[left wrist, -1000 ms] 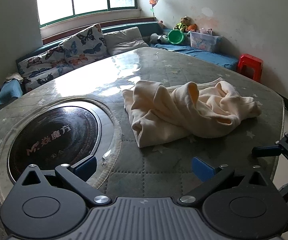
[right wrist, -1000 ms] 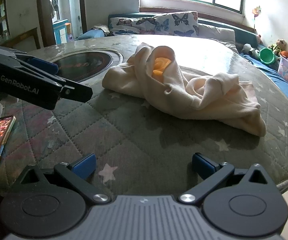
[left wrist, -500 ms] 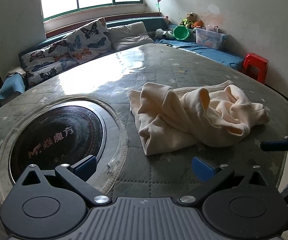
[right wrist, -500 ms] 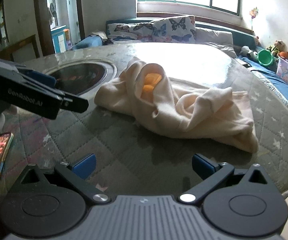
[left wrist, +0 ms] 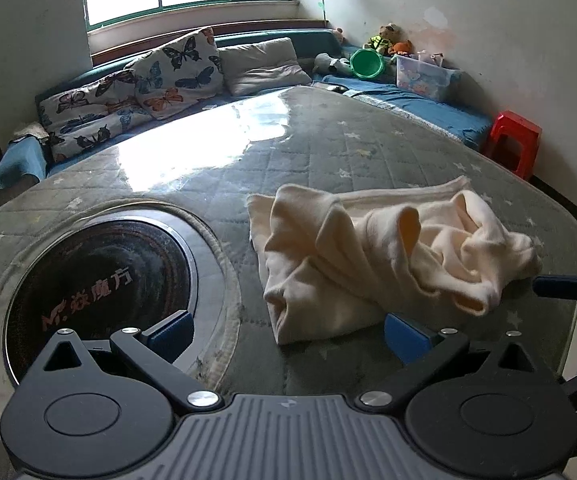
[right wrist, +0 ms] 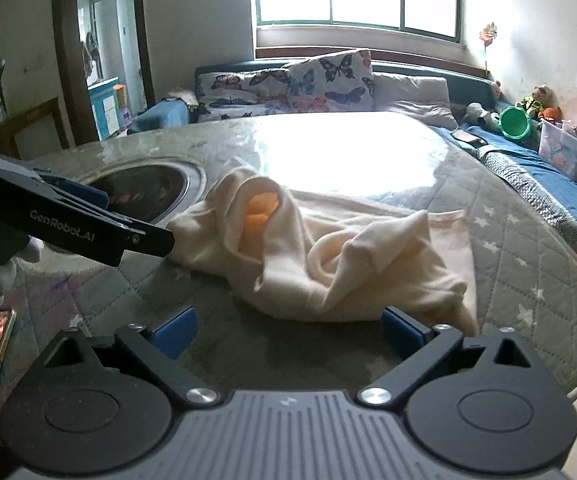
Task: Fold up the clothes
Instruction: 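Move both tools toward the crumpled cream sweatshirt, then grasp the sweatshirt edge with the right gripper while the left gripper grasps another edge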
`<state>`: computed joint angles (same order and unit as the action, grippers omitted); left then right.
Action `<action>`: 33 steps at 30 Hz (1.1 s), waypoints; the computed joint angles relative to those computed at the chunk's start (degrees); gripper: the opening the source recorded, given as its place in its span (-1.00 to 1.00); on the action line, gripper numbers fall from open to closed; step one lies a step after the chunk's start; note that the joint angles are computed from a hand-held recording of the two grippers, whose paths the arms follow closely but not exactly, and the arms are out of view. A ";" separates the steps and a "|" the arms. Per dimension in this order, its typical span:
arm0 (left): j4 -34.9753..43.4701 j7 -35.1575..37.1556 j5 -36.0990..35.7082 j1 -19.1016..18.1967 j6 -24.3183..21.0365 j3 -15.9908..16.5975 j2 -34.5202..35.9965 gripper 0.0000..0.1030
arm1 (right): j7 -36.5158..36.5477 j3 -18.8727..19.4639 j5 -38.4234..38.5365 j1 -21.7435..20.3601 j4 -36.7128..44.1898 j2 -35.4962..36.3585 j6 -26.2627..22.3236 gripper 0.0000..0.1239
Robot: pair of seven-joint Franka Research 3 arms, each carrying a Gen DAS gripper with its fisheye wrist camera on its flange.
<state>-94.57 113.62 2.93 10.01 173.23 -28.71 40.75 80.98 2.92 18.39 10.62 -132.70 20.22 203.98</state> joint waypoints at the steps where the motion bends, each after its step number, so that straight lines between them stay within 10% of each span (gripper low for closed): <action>1: 0.53 -0.21 -0.05 -0.18 -0.26 0.11 0.15 1.00 | 0.47 0.24 -0.35 -0.55 0.09 -0.01 0.16 0.52; 13: 14.58 -5.39 -1.27 -7.08 -5.90 5.40 4.90 0.97 | 6.83 1.86 -7.00 -6.19 3.06 0.85 0.46 0.16; 26: 47.34 -15.84 2.81 -19.91 -24.65 17.23 21.78 0.94 | 5.56 -1.50 0.57 -3.94 9.26 4.05 -6.74 -0.33; 33: 57.52 -12.21 -0.09 -20.31 -33.78 16.00 27.32 -0.23 | 5.98 1.59 -1.47 -7.34 6.75 2.82 -5.47 -0.76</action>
<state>-37.05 101.42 2.84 -10.30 139.45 -12.71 68.07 86.97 4.51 16.92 3.28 -125.95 23.04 198.51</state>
